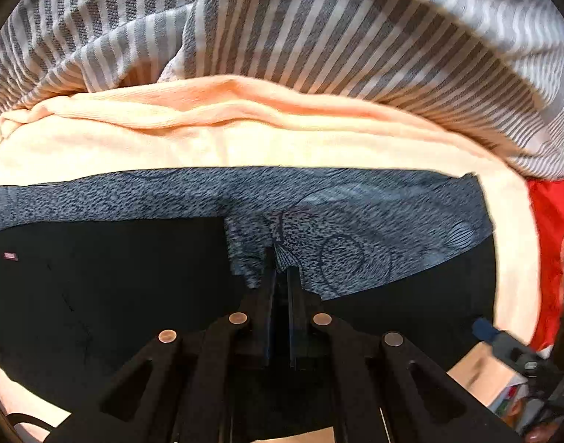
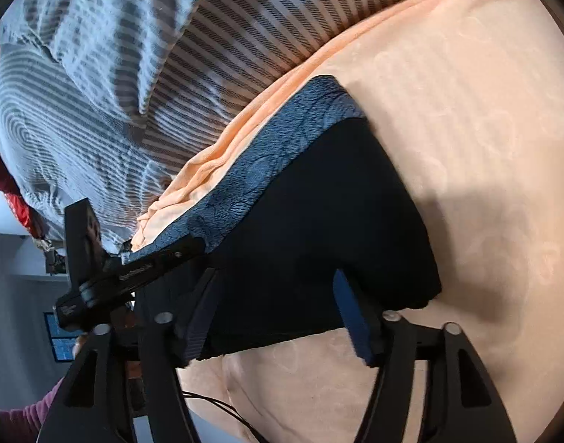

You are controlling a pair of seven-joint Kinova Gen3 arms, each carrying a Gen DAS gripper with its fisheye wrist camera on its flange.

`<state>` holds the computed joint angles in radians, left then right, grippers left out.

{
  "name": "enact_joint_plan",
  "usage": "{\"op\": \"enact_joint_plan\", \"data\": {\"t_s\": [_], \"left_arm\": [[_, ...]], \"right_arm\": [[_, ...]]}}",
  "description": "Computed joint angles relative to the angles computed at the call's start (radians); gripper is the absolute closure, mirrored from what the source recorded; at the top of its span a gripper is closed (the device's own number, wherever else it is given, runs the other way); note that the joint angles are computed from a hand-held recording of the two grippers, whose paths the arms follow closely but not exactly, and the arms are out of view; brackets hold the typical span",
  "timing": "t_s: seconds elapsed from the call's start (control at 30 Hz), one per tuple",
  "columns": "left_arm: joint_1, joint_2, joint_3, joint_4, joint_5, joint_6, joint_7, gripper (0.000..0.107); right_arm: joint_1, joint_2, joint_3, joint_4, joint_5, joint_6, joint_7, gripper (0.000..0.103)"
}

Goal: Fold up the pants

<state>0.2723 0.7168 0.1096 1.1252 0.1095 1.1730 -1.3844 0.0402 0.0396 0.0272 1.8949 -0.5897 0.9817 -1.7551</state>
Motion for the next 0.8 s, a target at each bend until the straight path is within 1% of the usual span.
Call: {"op": "enact_joint_plan", "data": {"t_s": [0.1,0.2,0.23,0.33,0.47,0.6,0.67,0.7,0.8], "left_arm": [[0.016,-0.018,-0.018,0.023,-0.027,-0.003,0.017,0.103],[-0.004,-0.047,-0.015,0.056,-0.020,0.004,0.017,0.103],[0.001,-0.058,-0.021,0.071,-0.031,0.003,0.023,0.103],[0.047,-0.083,-0.053,0.092,-0.108,0.022,0.070,0.103],[0.057,-0.121,-0.053,0.140,-0.143,0.020,0.100,0.103],[0.066,-0.174,-0.046,0.194,-0.167,-0.001,0.116,0.103],[0.073,-0.207,-0.047,0.224,-0.186,-0.020,0.140,0.103],[0.097,-0.214,-0.047,0.215,-0.197,-0.016,0.173,0.103],[0.098,-0.234,-0.047,0.233,-0.199,-0.020,0.211,0.103]], "right_arm": [[-0.009,0.008,-0.006,-0.018,0.021,0.008,-0.012,0.022],[-0.010,0.005,-0.007,-0.014,0.021,0.002,-0.011,0.021],[-0.009,0.003,-0.006,-0.010,0.016,-0.002,-0.007,0.021],[-0.014,0.001,-0.009,-0.012,0.026,-0.001,0.001,0.021],[-0.036,0.010,-0.021,-0.042,0.084,0.018,-0.024,0.021],[-0.056,0.021,-0.030,-0.067,0.133,0.031,-0.075,0.021],[-0.077,0.032,-0.040,-0.092,0.184,0.047,-0.117,0.021],[-0.090,0.040,-0.046,-0.109,0.215,0.059,-0.143,0.021],[-0.128,0.067,-0.061,-0.158,0.295,0.101,-0.204,0.021]]}}
